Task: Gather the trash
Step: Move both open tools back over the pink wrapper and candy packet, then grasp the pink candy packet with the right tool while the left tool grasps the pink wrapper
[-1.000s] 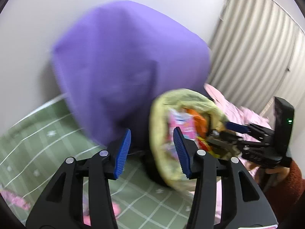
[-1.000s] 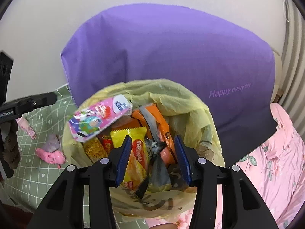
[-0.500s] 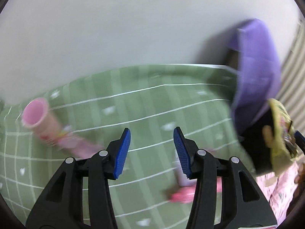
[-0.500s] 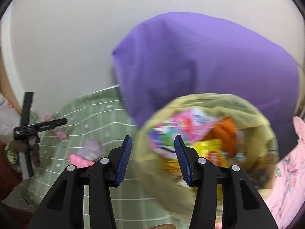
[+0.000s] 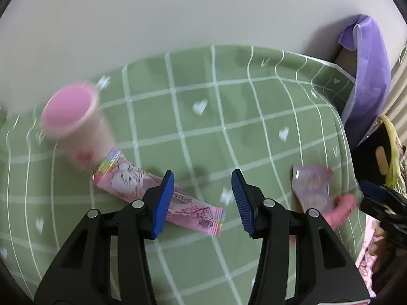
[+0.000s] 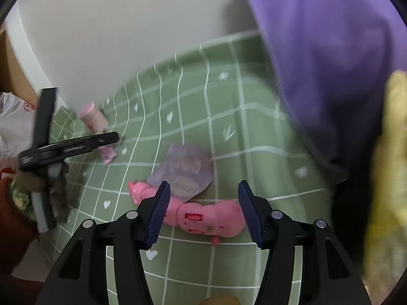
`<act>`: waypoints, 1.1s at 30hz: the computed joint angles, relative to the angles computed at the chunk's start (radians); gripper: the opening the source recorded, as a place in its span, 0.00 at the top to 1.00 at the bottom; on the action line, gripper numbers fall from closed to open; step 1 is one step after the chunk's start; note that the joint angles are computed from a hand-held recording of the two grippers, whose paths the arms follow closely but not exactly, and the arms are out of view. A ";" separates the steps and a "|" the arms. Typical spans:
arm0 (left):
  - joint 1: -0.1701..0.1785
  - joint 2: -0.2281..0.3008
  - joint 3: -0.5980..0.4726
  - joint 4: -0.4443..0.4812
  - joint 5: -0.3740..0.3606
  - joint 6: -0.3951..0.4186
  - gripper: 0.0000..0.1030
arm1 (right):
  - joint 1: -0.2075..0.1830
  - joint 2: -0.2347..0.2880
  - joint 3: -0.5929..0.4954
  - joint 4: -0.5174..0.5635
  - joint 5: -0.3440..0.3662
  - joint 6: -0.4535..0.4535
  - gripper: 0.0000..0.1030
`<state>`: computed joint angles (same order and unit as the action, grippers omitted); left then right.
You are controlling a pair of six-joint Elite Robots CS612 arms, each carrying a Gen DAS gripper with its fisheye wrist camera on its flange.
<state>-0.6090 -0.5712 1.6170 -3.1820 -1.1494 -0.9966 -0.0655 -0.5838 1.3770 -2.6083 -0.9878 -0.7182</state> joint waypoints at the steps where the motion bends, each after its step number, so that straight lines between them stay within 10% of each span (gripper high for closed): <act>1: -0.008 -0.007 0.022 -0.017 0.002 -0.017 0.57 | 0.003 0.006 -0.009 0.021 -0.002 0.001 0.48; 9: -0.066 -0.059 0.130 -0.049 0.087 -0.146 0.57 | 0.036 0.064 -0.114 0.212 0.017 0.071 0.48; 21: -0.077 -0.105 0.217 -0.036 0.171 -0.194 0.57 | 0.079 0.070 -0.099 0.119 -0.016 0.021 0.47; 23: -0.062 -0.099 0.207 -0.034 0.143 -0.201 0.57 | 0.086 0.064 -0.080 0.067 -0.053 0.022 0.54; 26: -0.047 -0.092 0.189 -0.010 0.119 -0.263 0.57 | 0.092 0.057 -0.065 0.050 -0.086 0.001 0.97; 33: -0.064 -0.067 0.137 0.074 0.159 -0.254 0.54 | 0.055 0.013 -0.010 0.040 -0.006 -0.035 0.97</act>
